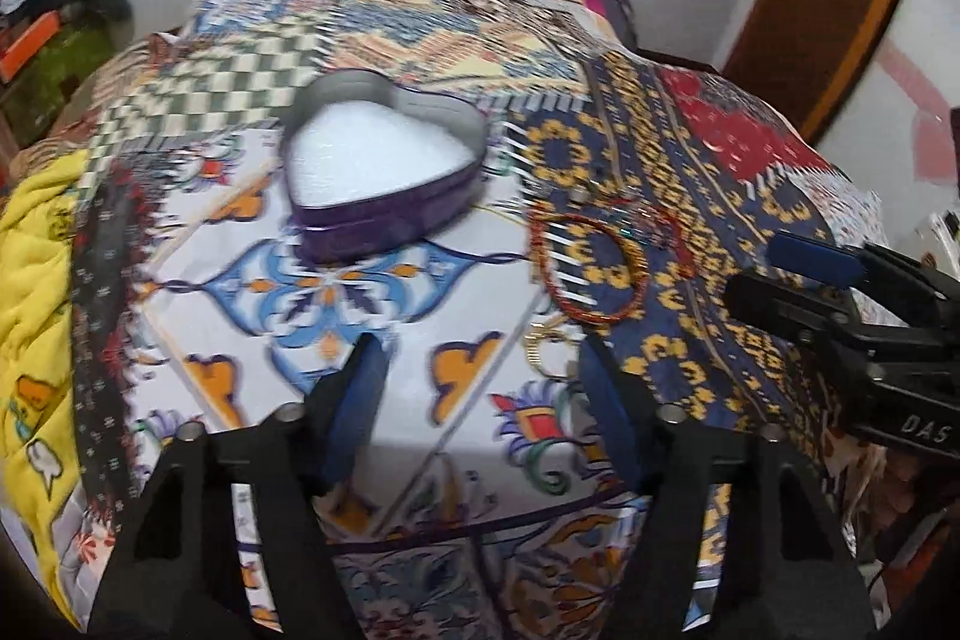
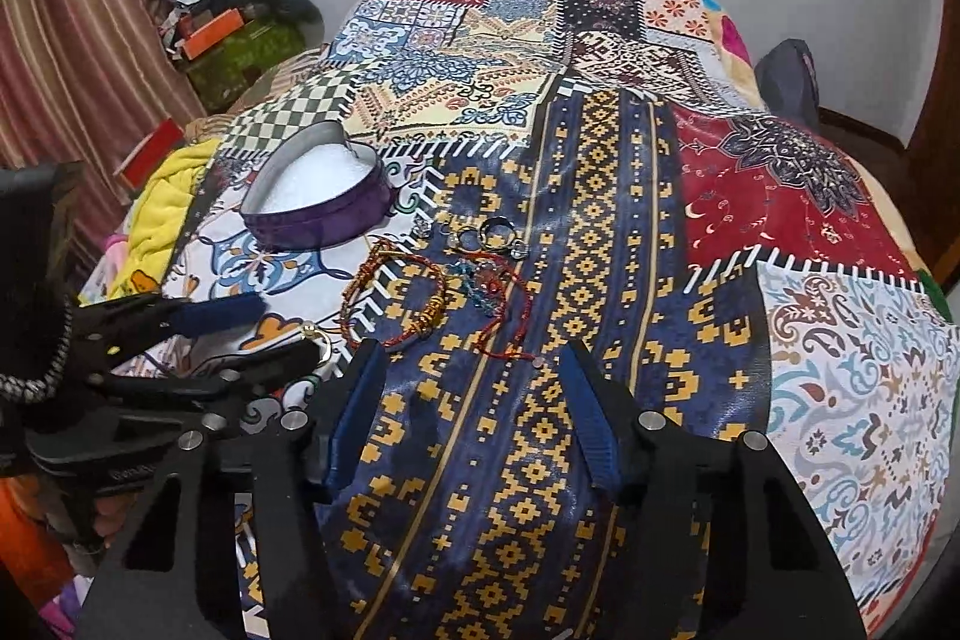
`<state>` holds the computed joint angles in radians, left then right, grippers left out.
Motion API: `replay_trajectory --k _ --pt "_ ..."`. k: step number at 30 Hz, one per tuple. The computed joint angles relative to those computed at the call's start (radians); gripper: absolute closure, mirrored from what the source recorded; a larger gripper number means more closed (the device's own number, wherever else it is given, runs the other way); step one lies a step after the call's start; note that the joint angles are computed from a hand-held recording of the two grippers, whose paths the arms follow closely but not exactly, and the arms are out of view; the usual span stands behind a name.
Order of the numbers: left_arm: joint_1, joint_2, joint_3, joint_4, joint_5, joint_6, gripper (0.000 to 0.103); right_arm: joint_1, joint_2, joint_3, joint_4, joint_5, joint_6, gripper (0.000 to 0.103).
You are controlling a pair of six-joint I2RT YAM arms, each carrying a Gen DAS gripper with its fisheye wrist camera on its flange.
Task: Organize jewelry
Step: 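Move both grippers down toward the jewelry pile beside the heart tin, then grasp a gold ring with the left gripper while the right gripper grasps the orange braided bracelet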
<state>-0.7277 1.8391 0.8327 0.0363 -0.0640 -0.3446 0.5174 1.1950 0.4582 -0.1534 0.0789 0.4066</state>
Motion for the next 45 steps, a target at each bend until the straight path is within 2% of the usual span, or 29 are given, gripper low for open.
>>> replay_trajectory --k 4,7,9,14,17,28,33,41,45 --pt "-0.021 0.034 0.035 -0.007 -0.002 0.037 0.049 -0.019 0.012 0.001 0.016 -0.038 -0.011 0.048" --pt "-0.032 0.06 0.055 -0.006 -0.019 0.065 0.063 -0.042 0.035 0.003 0.033 -0.082 -0.015 0.049" --pt "-0.035 0.068 0.058 0.002 -0.026 0.077 0.076 -0.042 0.048 0.006 0.04 -0.091 -0.016 0.052" --pt "-0.012 0.064 0.04 0.029 0.016 0.087 0.085 -0.023 0.084 0.026 0.054 -0.11 -0.01 0.054" --pt "0.008 0.055 0.03 0.038 0.047 0.086 0.085 0.008 0.126 0.053 0.064 -0.107 -0.009 0.055" --pt "0.091 -0.061 -0.069 0.079 0.036 0.065 0.085 0.025 0.317 0.153 0.083 -0.112 -0.007 0.057" --pt "0.122 -0.102 -0.109 0.1 0.05 0.057 0.085 0.005 0.346 0.17 0.098 -0.15 0.003 0.057" --pt "0.122 -0.104 -0.13 0.12 0.071 0.041 0.085 0.035 0.38 0.212 0.08 -0.152 -0.001 0.055" --pt "0.123 -0.113 -0.138 0.127 0.069 0.042 0.085 0.071 0.418 0.247 0.067 -0.092 -0.014 0.055"
